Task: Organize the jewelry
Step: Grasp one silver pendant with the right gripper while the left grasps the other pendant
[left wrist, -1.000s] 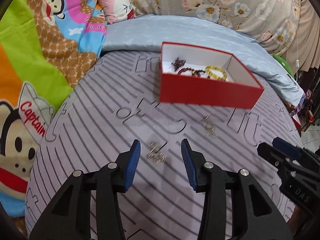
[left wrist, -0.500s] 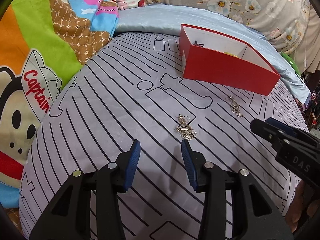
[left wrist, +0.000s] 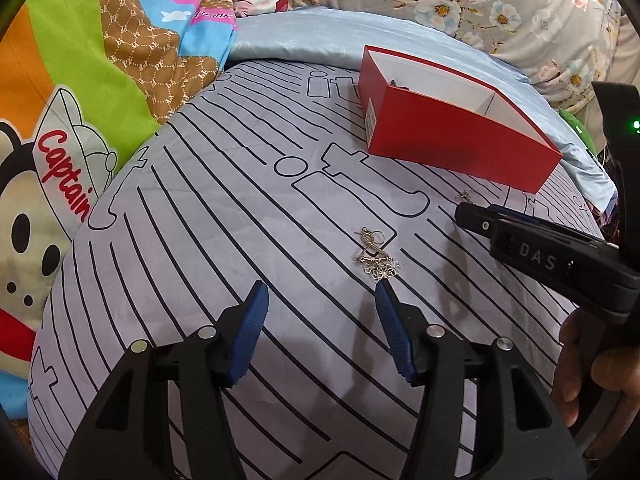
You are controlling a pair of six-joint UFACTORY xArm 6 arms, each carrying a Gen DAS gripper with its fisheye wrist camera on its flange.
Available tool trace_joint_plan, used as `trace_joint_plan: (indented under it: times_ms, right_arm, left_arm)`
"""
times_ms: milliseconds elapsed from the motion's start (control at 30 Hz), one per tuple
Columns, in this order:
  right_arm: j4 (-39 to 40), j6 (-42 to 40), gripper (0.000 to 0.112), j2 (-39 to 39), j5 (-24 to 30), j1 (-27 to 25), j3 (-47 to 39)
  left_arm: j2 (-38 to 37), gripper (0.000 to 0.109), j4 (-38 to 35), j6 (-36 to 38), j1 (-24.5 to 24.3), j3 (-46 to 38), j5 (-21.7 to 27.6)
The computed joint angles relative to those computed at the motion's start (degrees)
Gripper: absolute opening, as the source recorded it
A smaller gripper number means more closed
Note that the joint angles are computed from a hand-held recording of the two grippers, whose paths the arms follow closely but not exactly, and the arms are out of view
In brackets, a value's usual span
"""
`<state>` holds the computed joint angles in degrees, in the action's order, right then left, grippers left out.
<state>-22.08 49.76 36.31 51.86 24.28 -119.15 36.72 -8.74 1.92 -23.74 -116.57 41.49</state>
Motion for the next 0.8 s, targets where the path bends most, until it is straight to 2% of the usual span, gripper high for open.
trace_joint_plan:
  times_ms: [133,367,567,800]
  right_arm:
    - [-2.5,0.3,0.018,1.0,2.5,0.5,-1.8]
    - [-3.1,2.8,0.018,-3.5,0.6,0.7,5.1]
    - [-3.5,7.6,0.018,-11.3,-2.8,1.1,16.6]
    - [-3.7,10.1,0.018,-16.0,-4.0,1.6,22.9]
  left_arm:
    - [0.4,0.053,0.5,-0.4,0.0,-0.5,-0.1]
    - [1.2,0.053,0.5,-1.0,-0.3,-1.9,0.5]
    - [2.7,0.053,0.5,-0.9,-1.0,-4.1,0.8]
    - [4.5,0.052,3.3,-1.9,-2.1,-6.1,-0.4]
